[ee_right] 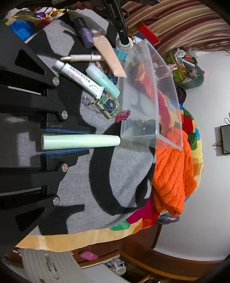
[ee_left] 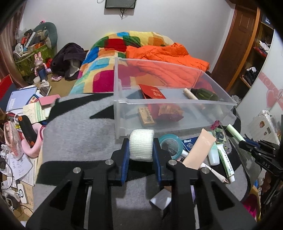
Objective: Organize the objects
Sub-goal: 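Grasp the white tape roll with the left tool while the right tool grasps the pale green tube, then place white tape roll and pale green tube into the clear box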
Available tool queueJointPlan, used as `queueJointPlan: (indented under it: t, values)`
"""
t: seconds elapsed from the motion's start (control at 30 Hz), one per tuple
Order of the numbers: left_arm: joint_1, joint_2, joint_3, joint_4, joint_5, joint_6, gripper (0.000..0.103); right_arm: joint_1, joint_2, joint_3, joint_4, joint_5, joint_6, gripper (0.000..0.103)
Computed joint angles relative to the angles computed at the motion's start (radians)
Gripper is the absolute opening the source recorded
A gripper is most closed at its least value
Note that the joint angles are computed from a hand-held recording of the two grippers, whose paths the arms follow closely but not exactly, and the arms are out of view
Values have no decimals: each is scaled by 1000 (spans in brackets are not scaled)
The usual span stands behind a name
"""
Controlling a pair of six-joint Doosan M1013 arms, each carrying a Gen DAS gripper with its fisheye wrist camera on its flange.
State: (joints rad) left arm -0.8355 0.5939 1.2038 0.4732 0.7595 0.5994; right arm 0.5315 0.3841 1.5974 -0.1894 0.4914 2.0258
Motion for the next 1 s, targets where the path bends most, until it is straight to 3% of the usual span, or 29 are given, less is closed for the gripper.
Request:
queueJointPlan:
  t: [0.37,0.6,0.8,1.0]
  values:
    - [-14,-36,-1,125,-13,-67,24,7,-67,41,-59,-105,72,14]
    - [-10,-28,-32,152,-3,-62,24,11,-45,-17,-105,-129,66,14]
    - [3,8,-96,114,31,-7,24,1,14,-113,72,-100,-121,14]
    - [20,55,-167,51,84,70,24,-3,75,-210,145,-36,-211,14]
